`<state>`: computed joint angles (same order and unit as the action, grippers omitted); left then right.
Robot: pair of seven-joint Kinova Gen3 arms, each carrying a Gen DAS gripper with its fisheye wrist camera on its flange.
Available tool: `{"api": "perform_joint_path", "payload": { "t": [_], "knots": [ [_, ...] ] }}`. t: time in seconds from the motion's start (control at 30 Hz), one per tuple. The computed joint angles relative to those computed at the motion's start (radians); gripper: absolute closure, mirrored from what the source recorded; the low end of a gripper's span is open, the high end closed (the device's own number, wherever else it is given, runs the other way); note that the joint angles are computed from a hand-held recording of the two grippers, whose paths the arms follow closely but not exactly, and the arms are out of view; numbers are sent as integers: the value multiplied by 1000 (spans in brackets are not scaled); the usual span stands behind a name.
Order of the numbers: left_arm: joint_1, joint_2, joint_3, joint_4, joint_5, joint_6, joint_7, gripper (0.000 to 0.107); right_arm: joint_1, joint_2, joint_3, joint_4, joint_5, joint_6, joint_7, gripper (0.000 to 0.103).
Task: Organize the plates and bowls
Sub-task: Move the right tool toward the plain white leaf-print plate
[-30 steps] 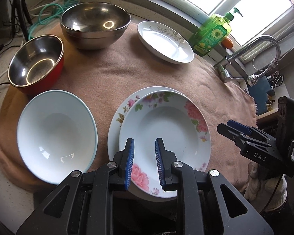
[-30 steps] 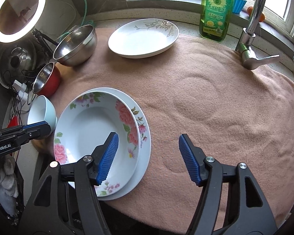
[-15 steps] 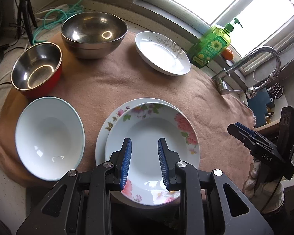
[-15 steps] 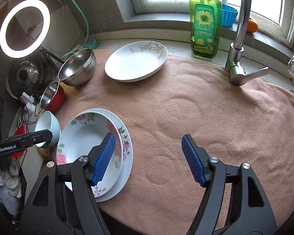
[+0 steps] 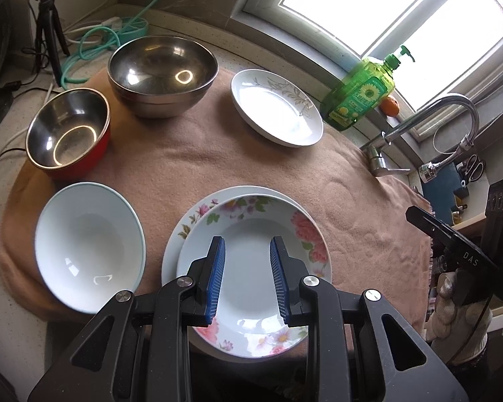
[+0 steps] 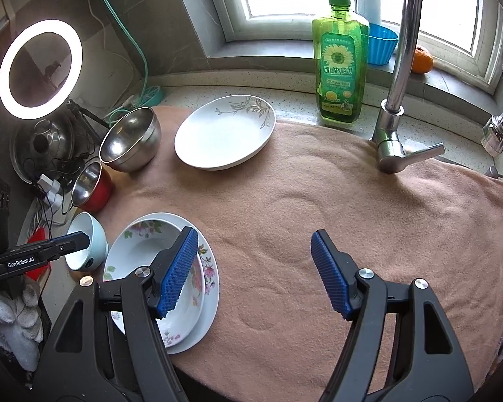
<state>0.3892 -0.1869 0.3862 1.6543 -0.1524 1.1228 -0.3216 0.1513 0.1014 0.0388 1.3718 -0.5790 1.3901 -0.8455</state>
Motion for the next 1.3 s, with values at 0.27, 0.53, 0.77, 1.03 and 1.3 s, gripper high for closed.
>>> {"api": "perform_joint_path", "payload": {
  "t": [0.27,0.53,0.77,1.03,1.3],
  "knots": [
    [-41,-27,-125,34,118,-65,-238,82,-38,32,-21,-66,9,-38,-159,30],
    [-104,-9,-166,31,201,-93,-375,81,-68,103,-57,-161,42,-47,-231,32],
    [-126,24,-137,16,178,-103,-311,82,-77,221,-104,-276,64,-25,-197,42],
    [-83,125,-105,-38,51,-108,-99,81,-97,443,-155,-533,112,90,-168,52],
    [-15,221,-157,-93,-4,-111,12,81,-153,631,-186,-809,174,205,-161,61]
  ]
}}
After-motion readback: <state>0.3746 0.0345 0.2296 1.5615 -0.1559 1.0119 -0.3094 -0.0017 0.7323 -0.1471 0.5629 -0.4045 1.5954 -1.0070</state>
